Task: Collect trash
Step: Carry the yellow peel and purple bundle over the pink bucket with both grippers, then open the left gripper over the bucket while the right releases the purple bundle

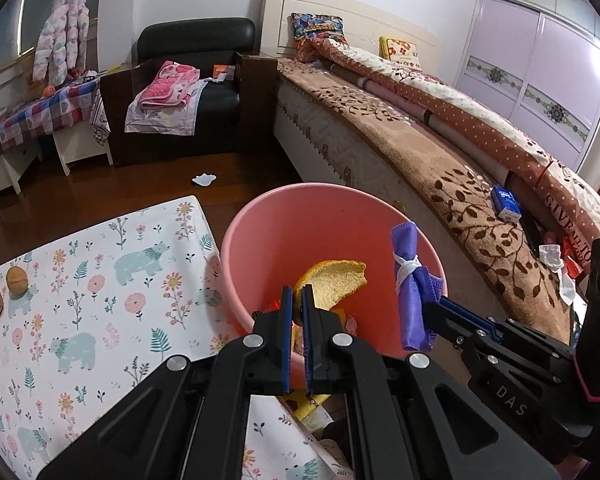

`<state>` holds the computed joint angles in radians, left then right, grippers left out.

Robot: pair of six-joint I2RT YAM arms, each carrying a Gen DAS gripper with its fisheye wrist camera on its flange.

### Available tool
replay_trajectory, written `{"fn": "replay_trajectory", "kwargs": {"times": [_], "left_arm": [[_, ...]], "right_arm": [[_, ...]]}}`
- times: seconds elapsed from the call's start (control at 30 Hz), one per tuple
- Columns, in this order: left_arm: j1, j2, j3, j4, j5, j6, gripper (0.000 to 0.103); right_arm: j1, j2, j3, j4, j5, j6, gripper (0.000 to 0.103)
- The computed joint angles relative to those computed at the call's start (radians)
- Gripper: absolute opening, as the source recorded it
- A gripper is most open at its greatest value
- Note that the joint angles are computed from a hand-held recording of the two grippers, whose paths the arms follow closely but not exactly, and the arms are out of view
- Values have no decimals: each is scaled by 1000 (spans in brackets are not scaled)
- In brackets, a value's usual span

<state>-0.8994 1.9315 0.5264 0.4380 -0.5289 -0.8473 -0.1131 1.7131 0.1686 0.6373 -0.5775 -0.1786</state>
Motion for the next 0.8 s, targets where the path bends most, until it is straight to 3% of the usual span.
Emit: {"fn": "replay_trajectory", "kwargs": {"times": [0.8], "left_arm": [[71, 180, 156, -7, 85, 26, 4]], "right_arm": [[47, 152, 85, 67, 68, 33, 9]]}}
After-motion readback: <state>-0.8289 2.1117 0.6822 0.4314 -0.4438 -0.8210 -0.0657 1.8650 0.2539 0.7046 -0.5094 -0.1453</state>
